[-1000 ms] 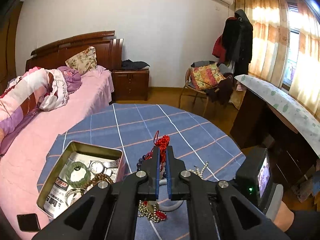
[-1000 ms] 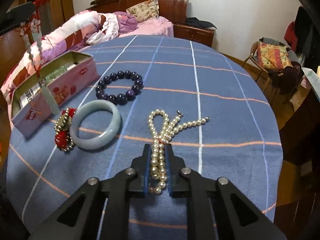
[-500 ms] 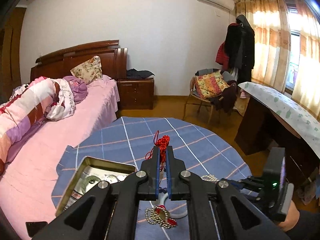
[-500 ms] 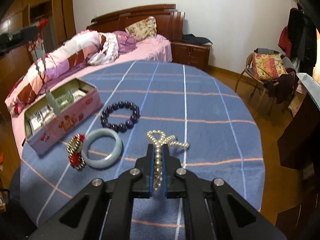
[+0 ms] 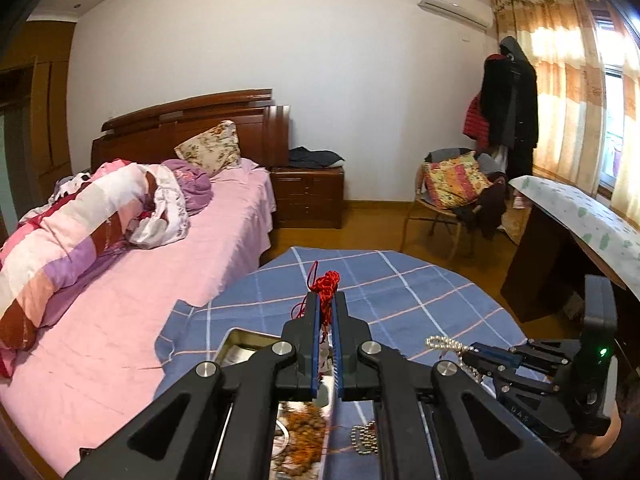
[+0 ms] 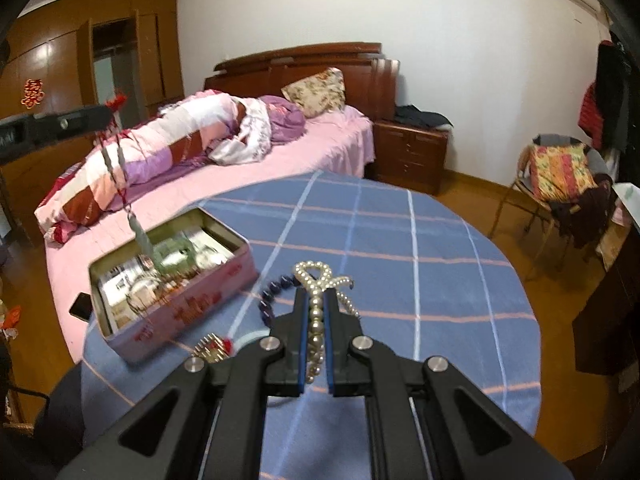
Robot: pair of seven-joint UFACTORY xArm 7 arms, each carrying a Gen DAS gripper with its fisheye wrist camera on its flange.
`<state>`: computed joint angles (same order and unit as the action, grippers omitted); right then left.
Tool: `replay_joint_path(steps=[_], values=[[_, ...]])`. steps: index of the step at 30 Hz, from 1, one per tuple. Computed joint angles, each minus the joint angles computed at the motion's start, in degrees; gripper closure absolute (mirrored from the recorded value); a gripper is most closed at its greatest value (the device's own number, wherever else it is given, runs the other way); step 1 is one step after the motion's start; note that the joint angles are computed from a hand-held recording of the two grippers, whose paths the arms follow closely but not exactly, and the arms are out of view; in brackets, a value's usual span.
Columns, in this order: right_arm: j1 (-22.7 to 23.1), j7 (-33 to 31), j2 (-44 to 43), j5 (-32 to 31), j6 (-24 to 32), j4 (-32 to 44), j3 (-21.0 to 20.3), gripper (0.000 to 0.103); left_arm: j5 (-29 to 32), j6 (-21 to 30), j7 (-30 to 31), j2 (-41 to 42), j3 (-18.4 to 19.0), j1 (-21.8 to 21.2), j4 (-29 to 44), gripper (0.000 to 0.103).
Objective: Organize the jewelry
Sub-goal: 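Lift the pearl necklace and red tassel ornament toward the tin with both tools, then lower both held pieces into the tin while both tools open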
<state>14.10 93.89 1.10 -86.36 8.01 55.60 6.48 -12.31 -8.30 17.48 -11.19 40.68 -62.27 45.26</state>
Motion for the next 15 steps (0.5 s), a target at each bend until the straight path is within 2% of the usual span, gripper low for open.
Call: replay_joint_path(steps=[2, 7, 15], values=[[0.28, 0.86, 1.04, -1.2, -0.49, 1.78, 0.14, 0.094, 0.02, -0.05, -0.42, 0.51, -1.22, 2.02, 0.0, 0.099], [1.69, -0.68, 3.5, -0.74, -1.05, 5.69, 0.29, 0.094, -0.13, -0.02, -1.08, 1.54, -0.98, 3.58, 0.22, 0.099], [5.07, -4.73, 7.11, 1.51, -1.01, 10.92, -0.51, 0.094, -3.27, 0.81, -0.03, 3.49, 3.55, 0.8, 1.41, 0.099]])
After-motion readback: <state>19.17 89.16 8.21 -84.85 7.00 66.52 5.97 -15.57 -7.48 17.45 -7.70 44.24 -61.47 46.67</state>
